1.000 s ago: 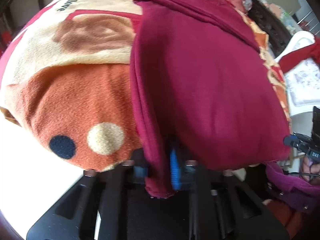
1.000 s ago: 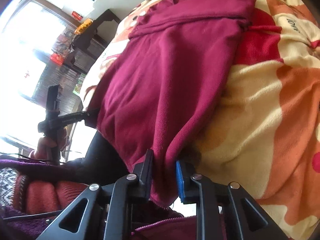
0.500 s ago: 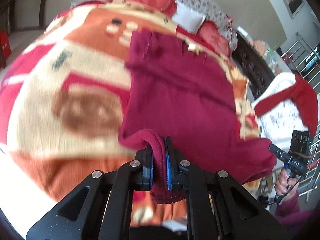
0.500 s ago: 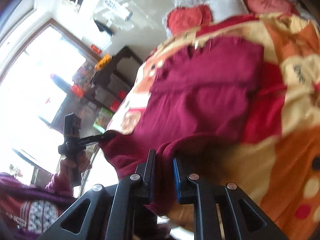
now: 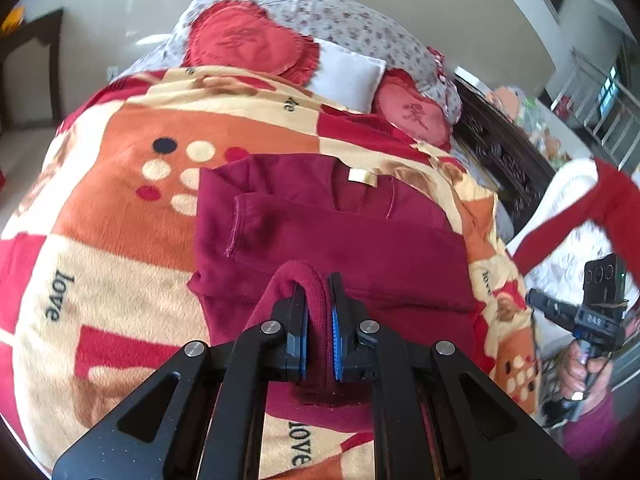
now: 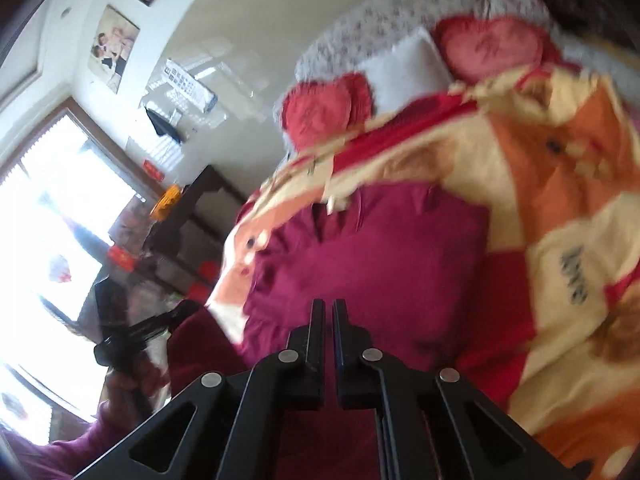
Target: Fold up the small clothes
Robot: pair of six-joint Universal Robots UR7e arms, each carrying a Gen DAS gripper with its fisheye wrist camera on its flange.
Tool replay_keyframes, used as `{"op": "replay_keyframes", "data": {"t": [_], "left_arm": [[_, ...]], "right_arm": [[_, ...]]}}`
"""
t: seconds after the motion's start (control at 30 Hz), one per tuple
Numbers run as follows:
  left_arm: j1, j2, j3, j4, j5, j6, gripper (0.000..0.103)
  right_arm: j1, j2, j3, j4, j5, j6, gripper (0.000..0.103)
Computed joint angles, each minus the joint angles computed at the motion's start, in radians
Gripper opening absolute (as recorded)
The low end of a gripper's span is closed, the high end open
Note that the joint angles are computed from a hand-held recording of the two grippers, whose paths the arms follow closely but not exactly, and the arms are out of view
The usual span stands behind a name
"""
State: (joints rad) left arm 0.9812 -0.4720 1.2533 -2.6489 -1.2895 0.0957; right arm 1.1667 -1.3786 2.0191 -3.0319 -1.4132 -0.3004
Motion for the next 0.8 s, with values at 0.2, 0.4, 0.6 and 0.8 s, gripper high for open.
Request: {"op": "replay_keyframes", "data": {"t": [0.2,0.4,0.6,0.8], "left_arm": [[0.002,0.003,-0.011,0.018,0.0,-0.004,0.008],[-0.001,-0.003,0.0,0.013,0.013,0.008,0.008],[-0.003,-0.011,0.016,0.004,0.017,0.006,0.008],[-0.002,-0.02,0.029,-0.005,0.02,0.015,0.008]], "right_arm": [[-0.03,-0.079,0.094,0.283,-0.02,-0.027,0.058],[-0.145,-0.161,0.214,0.409,0.126,0.029,0.063],[-0.238,-0.129,0.284,0.358,0.436,0.064,0.072],[-0.144,-0.028,0.23,0.303,0.364,0.059,0.033]]}}
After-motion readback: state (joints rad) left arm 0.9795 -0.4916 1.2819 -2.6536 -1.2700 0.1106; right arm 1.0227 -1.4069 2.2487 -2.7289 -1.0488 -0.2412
